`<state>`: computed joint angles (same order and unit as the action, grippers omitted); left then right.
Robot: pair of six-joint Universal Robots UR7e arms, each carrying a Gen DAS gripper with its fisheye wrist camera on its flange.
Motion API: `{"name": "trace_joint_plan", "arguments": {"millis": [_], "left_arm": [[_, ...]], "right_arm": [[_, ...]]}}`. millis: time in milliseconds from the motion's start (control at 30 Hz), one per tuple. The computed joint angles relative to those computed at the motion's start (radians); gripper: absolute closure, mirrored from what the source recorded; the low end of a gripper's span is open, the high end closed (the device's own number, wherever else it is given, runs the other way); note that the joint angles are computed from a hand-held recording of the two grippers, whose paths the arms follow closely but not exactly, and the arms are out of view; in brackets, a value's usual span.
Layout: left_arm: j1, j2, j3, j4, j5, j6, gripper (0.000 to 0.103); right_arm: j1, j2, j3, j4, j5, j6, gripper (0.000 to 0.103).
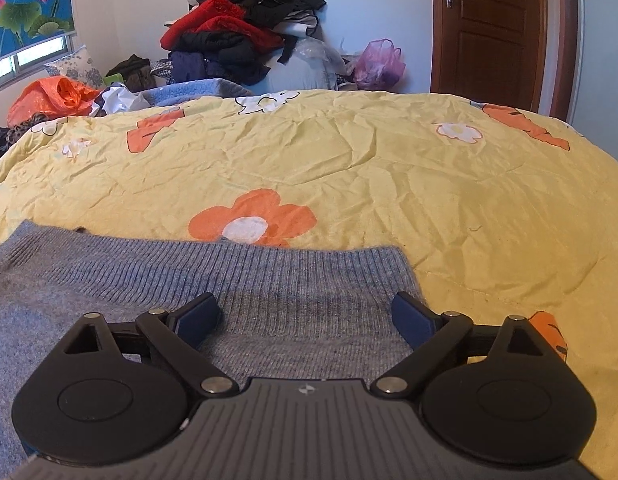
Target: Fold small clothes
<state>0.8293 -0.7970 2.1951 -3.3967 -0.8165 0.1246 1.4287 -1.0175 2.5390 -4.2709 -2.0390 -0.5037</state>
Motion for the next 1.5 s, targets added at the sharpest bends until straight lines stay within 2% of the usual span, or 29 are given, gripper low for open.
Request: {"name": "trace_joint_plan", "arguments": {"millis": [100,200,333,433,500,600,667,733,800,933,967,1033,1067,1100,1133,1167,1200,1233,1300,1333,1367,1400,1433,1500], "left_arm": [[0.046,-0.006,-0.016,-0.007,-0.069,-0.034,0.0],[0.036,0.031,-0.067,0.029,0.013,-0.056,0.0],[0.001,-0.019,-0.057,0.186,0.07,-0.243,0.0],[-0.036,-0.104,0.085,0.088,0.055,-0.318,0.0],[-0.064,-0.172,0.2,0.026,0.058,-0.408,0.0],[-0.08,-0.289,0.351,-0.001,0.043,-0.584,0.0],[-0.106,-0.347,0.436,-0.064,0.026,-0.632,0.0],[-0.101,-0.413,0.477,-0.059,-0.05,-0.663,0.0],[-0.066,-0.437,0.487,-0.092,-0.165,-0.667,0.0],[0.039,-0.416,0.462,-0.182,-0.378,-0.738,0.0],[0.063,-0.395,0.455,-0.22,-0.415,-0.759,0.0],[0.09,-0.364,0.439,-0.27,-0.436,-0.79,0.0],[0.096,-0.357,0.431,-0.277,-0.431,-0.804,0.0],[0.096,-0.353,0.42,-0.271,-0.417,-0.814,0.006],[0.09,-0.352,0.412,-0.254,-0.388,-0.821,0.024],[0.084,-0.355,0.404,-0.222,-0.357,-0.826,0.037],[0.079,-0.357,0.396,-0.187,-0.323,-0.83,0.058],[0.076,-0.354,0.392,-0.177,-0.307,-0.828,0.062],[0.079,-0.357,0.39,-0.172,-0.304,-0.806,0.061],[0.064,-0.354,0.39,-0.165,-0.278,-0.791,0.063],[0.035,-0.352,0.391,-0.139,-0.223,-0.781,0.069],[-0.008,-0.348,0.389,-0.083,-0.138,-0.769,0.085],[-0.054,-0.331,0.385,-0.035,-0.051,-0.731,0.092],[-0.169,-0.231,0.401,-0.064,0.126,-0.55,0.094]], "right_arm": [[0.0,0.003,-0.001,-0.001,-0.001,0.0,0.009],[0.005,0.006,-0.002,-0.005,-0.009,0.001,0.009],[0.001,0.004,0.006,-0.015,0.001,0.009,0.009],[-0.005,0.004,0.016,-0.03,0.014,0.017,0.009],[-0.005,0.007,0.018,-0.038,0.015,0.018,0.009],[-0.003,0.009,0.019,-0.039,0.015,0.017,0.008],[-0.003,0.007,0.017,-0.032,0.014,0.014,0.008],[-0.002,0.007,0.016,-0.032,0.013,0.015,0.007],[0.0,0.009,0.016,-0.033,0.011,0.014,0.007],[0.003,0.017,0.013,-0.045,0.004,0.013,0.007],[0.003,0.019,0.013,-0.047,0.003,0.014,0.007],[0.002,0.02,0.013,-0.05,0.005,0.016,0.007],[0.001,0.02,0.014,-0.051,0.006,0.017,0.007],[0.0,0.02,0.014,-0.05,0.007,0.017,0.007],[0.0,0.019,0.014,-0.051,0.007,0.016,0.007],[0.0,0.019,0.014,-0.05,0.008,0.016,0.007],[-0.002,0.018,0.015,-0.05,0.011,0.017,0.007],[-0.002,0.018,0.017,-0.052,0.012,0.018,0.007],[-0.007,0.015,0.02,-0.052,0.021,0.02,0.007],[-0.008,0.013,0.022,-0.052,0.024,0.022,0.007],[-0.01,0.012,0.023,-0.051,0.027,0.022,0.007],[-0.01,0.012,0.023,-0.052,0.028,0.023,0.007],[-0.01,0.013,0.024,-0.053,0.028,0.023,0.007],[-0.009,0.013,0.023,-0.052,0.027,0.022,0.007]]}}
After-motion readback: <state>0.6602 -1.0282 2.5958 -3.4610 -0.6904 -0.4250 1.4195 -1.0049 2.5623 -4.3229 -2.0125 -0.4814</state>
